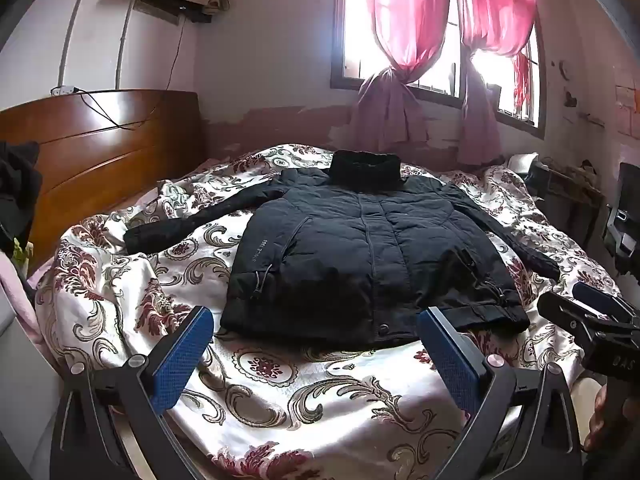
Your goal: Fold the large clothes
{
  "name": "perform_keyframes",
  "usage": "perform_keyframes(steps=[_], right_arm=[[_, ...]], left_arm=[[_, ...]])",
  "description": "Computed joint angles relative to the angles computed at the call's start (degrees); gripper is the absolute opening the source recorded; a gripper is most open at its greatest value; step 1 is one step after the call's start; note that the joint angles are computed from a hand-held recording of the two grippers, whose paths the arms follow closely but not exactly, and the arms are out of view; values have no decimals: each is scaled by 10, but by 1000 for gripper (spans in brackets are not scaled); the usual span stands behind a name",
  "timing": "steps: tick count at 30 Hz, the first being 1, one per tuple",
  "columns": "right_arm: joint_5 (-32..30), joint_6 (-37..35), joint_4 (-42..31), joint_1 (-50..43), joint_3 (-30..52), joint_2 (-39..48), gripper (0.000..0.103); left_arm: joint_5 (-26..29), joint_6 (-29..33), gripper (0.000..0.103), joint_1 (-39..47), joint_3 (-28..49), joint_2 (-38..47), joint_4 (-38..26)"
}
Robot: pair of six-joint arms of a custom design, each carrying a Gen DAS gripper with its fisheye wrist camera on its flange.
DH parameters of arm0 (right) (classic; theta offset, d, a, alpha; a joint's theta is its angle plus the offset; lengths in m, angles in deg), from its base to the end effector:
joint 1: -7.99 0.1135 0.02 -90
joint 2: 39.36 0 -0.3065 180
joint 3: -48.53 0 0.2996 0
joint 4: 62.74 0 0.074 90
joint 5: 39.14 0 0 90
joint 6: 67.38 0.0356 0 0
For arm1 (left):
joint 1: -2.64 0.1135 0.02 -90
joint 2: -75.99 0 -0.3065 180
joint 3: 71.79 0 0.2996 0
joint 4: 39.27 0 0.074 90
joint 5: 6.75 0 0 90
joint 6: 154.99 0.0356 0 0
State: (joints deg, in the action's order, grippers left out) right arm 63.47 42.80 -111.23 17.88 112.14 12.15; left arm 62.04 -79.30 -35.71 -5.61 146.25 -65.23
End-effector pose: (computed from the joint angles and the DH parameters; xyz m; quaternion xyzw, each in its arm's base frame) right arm 0.2079 0.0284 0.3517 0.1289 0.8791 0.0216 0.4583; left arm 0.2496 -0.1811 0.3270 0.0874 0.8519 -0.0750 0.5109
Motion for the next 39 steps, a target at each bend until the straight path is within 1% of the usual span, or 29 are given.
perform_keyframes(steps=[39], right_arm=[[-7, 3, -1, -5, -2, 0, 102]], left_arm=[[-4, -8, 103, -8, 7, 3, -11]])
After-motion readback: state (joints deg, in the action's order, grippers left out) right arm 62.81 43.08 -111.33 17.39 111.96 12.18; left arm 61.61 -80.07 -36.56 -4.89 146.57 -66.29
